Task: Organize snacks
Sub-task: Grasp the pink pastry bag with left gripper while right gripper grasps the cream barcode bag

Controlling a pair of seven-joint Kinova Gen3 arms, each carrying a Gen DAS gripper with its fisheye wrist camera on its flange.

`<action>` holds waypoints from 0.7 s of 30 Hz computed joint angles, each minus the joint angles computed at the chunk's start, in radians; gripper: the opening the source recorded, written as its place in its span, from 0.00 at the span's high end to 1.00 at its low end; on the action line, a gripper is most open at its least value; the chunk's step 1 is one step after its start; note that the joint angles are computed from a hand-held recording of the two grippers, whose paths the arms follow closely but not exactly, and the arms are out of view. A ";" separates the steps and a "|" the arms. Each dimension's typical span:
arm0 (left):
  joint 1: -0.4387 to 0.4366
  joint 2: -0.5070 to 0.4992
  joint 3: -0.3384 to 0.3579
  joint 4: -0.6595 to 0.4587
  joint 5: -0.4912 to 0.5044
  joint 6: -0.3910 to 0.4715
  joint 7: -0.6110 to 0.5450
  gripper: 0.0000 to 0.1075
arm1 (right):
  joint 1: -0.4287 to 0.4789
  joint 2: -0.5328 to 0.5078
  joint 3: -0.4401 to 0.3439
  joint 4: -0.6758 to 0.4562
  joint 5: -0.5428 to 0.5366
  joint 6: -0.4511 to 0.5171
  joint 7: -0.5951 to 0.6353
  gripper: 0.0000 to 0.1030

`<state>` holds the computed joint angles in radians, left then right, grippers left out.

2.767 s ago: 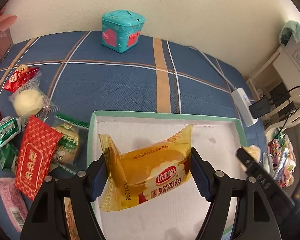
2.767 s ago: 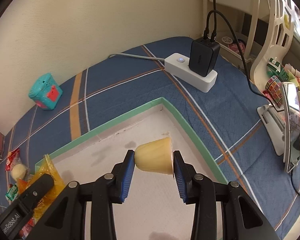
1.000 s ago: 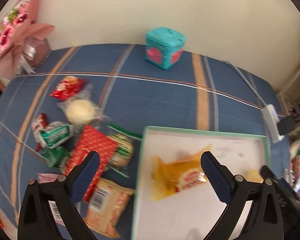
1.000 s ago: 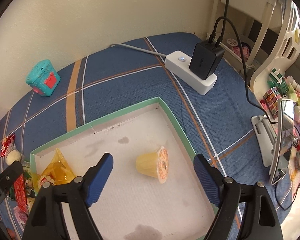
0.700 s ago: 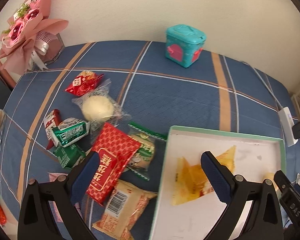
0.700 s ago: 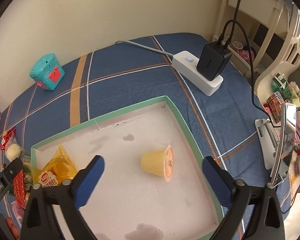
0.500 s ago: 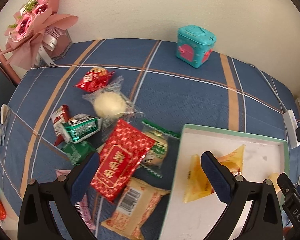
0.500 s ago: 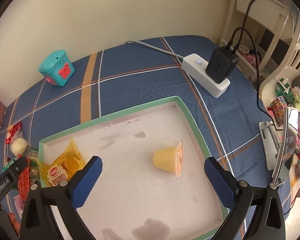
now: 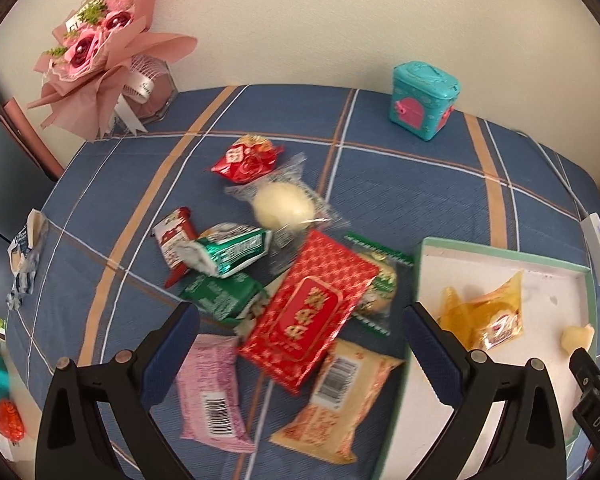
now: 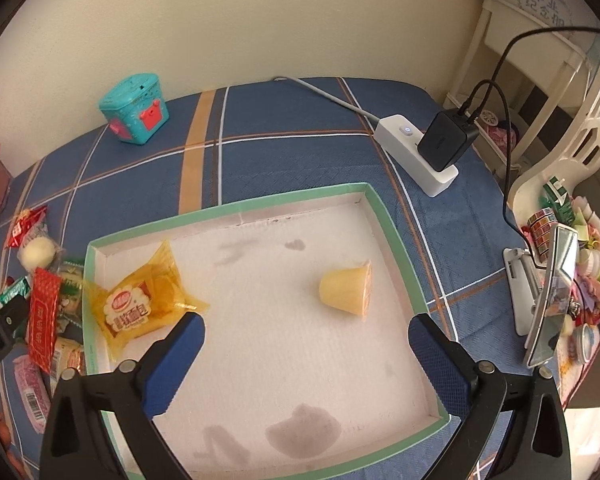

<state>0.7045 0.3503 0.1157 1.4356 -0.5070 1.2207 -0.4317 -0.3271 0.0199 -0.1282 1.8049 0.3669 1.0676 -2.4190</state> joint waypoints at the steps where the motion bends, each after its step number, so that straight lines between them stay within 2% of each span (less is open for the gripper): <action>1: -0.005 -0.006 0.000 0.009 0.006 -0.003 -0.003 0.06 | -0.007 0.001 -0.006 0.000 0.000 0.006 -0.007 0.00; 7: -0.038 -0.056 0.009 0.081 0.027 -0.020 -0.021 0.06 | -0.052 0.015 -0.035 0.005 -0.038 0.017 0.001 0.00; 15: -0.110 -0.148 0.029 0.199 0.074 -0.078 -0.008 0.06 | -0.123 0.021 -0.065 0.011 -0.058 0.022 -0.051 0.00; 21: -0.163 -0.206 0.047 0.275 0.103 -0.107 0.005 0.06 | -0.155 0.027 -0.077 0.015 -0.111 -0.015 -0.052 0.00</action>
<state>0.5417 0.1444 0.1625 1.7108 -0.4042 1.1140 -0.4264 -0.4816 0.0470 -0.2057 1.8196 0.2562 1.0523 -2.4711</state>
